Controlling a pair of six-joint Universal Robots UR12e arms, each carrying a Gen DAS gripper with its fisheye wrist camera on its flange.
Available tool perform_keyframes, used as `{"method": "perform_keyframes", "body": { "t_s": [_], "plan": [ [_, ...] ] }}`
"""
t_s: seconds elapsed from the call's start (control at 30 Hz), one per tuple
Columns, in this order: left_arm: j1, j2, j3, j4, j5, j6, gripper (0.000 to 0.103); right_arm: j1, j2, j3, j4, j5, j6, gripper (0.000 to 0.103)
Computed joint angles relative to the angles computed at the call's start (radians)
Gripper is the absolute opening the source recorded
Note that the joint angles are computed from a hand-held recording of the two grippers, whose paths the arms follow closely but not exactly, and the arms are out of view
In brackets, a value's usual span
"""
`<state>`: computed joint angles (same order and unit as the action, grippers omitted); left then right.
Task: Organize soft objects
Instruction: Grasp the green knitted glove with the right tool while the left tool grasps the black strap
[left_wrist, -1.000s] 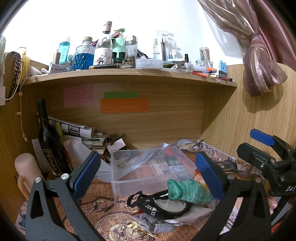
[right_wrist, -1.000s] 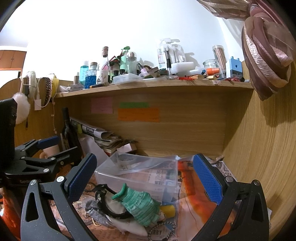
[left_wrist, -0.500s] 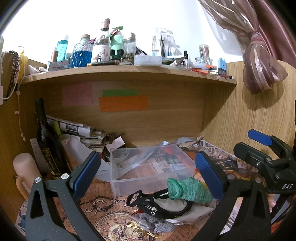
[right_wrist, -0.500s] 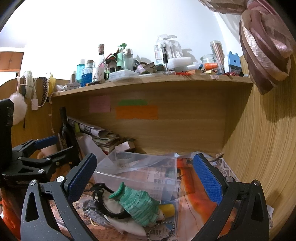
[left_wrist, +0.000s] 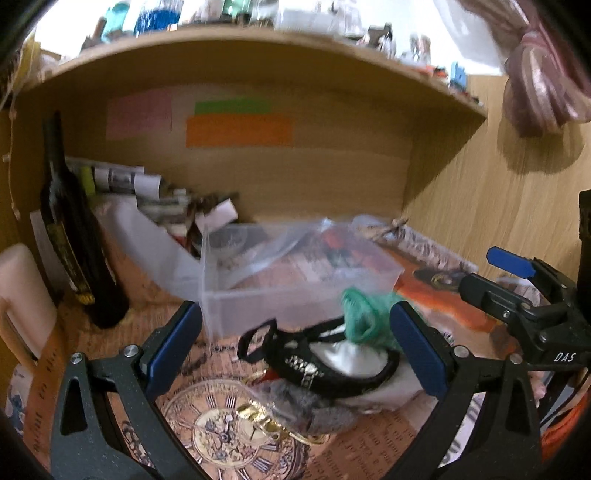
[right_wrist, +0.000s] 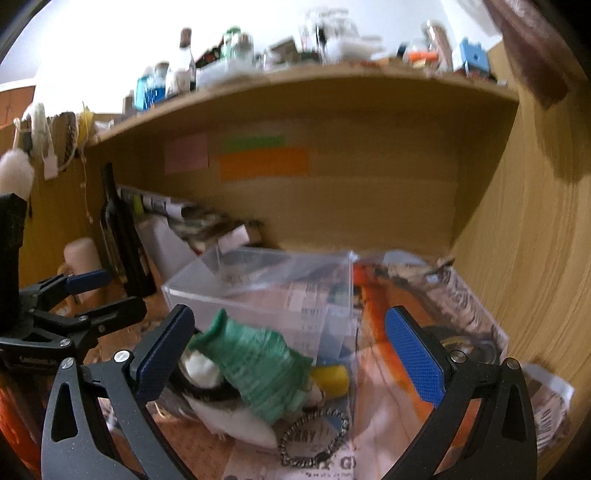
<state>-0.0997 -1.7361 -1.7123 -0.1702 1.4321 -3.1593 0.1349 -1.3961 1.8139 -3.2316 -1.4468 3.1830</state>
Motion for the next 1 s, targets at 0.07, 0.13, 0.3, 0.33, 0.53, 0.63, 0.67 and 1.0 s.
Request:
{"method": "perform_keyframes", "body": {
  "t_s": [0.07,0.13,0.3,0.33,0.53,0.63,0.67,1.0],
  "plan": [
    [0.003,-0.004,-0.003,-0.015,0.002,-0.006,0.101,-0.004,0.003,-0.002,0.033,0.019,-0.002,0.097],
    [0.007,-0.009,0.000,-0.043,0.003,-0.013,0.093,-0.008,0.007,-0.004,0.062,0.048,0.000,0.094],
    [0.030,-0.022,0.011,-0.131,-0.047,-0.054,0.085,-0.012,0.019,-0.016,0.123,0.101,-0.012,0.090],
    [0.034,-0.024,0.012,-0.144,-0.059,-0.059,0.085,-0.012,0.023,-0.018,0.134,0.111,-0.016,0.090],
    [0.043,-0.038,0.021,-0.197,-0.108,-0.055,0.074,-0.001,0.046,-0.045,0.188,0.125,-0.047,0.084],
    [0.044,-0.044,0.026,-0.212,-0.135,-0.044,0.066,0.003,0.054,-0.057,0.214,0.121,-0.053,0.078],
    [0.045,-0.047,0.028,-0.215,-0.143,-0.042,0.063,0.003,0.056,-0.059,0.222,0.123,-0.053,0.072],
    [0.049,-0.058,0.039,-0.217,-0.193,-0.043,0.037,-0.007,0.057,-0.060,0.225,0.159,-0.039,0.040]
  ]
}}
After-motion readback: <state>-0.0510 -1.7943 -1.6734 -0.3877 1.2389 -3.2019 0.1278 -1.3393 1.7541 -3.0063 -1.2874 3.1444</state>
